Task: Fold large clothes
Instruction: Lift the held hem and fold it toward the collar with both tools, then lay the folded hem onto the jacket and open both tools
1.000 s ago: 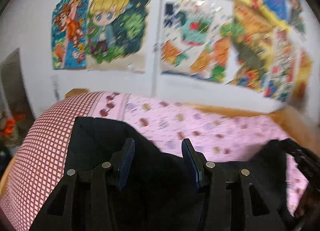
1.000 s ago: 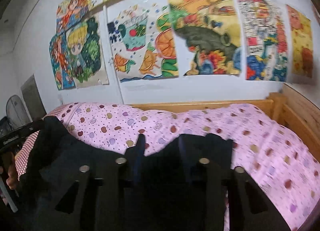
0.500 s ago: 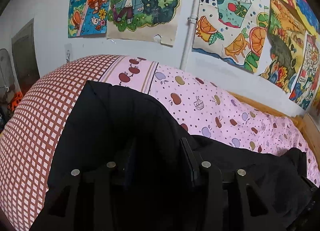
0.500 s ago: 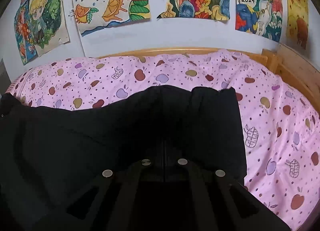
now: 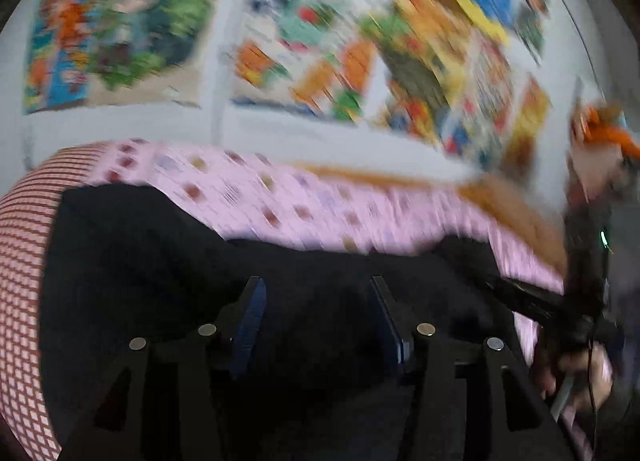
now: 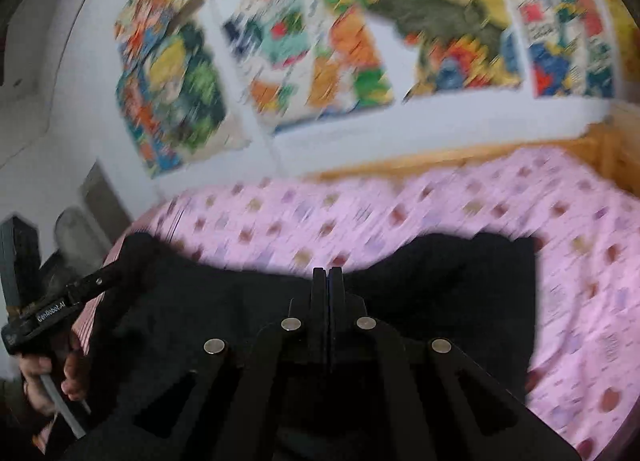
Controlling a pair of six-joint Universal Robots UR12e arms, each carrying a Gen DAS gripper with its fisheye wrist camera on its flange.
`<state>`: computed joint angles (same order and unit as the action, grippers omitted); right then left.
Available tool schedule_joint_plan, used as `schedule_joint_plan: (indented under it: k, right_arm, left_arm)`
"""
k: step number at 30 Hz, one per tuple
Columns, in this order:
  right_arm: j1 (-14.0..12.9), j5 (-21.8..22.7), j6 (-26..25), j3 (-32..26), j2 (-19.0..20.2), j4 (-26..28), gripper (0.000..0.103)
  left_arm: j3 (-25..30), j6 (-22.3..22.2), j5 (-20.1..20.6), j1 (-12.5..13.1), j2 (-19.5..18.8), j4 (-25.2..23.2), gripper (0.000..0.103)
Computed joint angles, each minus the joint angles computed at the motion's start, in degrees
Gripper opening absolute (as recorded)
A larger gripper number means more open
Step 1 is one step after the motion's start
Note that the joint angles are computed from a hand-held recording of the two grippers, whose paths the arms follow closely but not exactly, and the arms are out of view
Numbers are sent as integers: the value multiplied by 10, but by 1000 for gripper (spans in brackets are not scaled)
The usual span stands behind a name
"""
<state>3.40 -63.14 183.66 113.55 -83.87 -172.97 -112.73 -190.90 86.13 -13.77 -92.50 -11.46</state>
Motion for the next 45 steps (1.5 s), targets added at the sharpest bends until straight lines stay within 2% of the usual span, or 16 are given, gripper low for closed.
schedule_joint_plan:
  k: [2,4,7,11,16,19,22,24,26,28,33,35,37,45]
  right_arm:
    - [14,-28,-42,-4,3,38,1]
    - [22,-48,-68,-2,1,58,1]
    - [30,-68,-98,-4,4,82,1]
    - [43,-106,-126,-1,12,78,1]
    - [48,-123,-120,4,14,58,1]
    - [43,-120,-99,20,2,25,1]
    - [41,-137,-73,35,-14,7,2]
    - [45,-165,-62,46,-28,-1,11]
    - [45,-173,-60,58,-43,-10,44]
    - [40,-162,-59,67,-56,-17,54]
    - [40,-165,-51,72,-92,4,57]
    - [38,-159,-40,77,-104,2,70]
    - [33,-147,-25,85,-122,2,75]
    - [31,-136,-21,109,-200,24,77]
  left_arm:
    - [12,52,45,-18,-7,-52,50]
    - [16,96,97,-36,-16,-72,51]
    - [17,116,125,-46,-21,-83,51]
    - [17,125,134,-47,-27,-88,51]
    - [11,129,151,-52,-29,-65,51]
    - [-2,116,124,-42,-20,-35,51]
    - [-16,68,97,-31,-4,-22,56]
    - [-26,22,77,-24,9,-19,65]
    - [-33,-9,67,-21,20,-22,73]
    - [-38,-25,62,-18,31,-29,74]
    - [-45,-33,92,-31,56,-28,86]
    - [-51,-36,92,-35,69,-21,91]
    - [-53,-40,87,-39,82,-24,92]
    - [-60,-63,108,-66,141,-37,97]
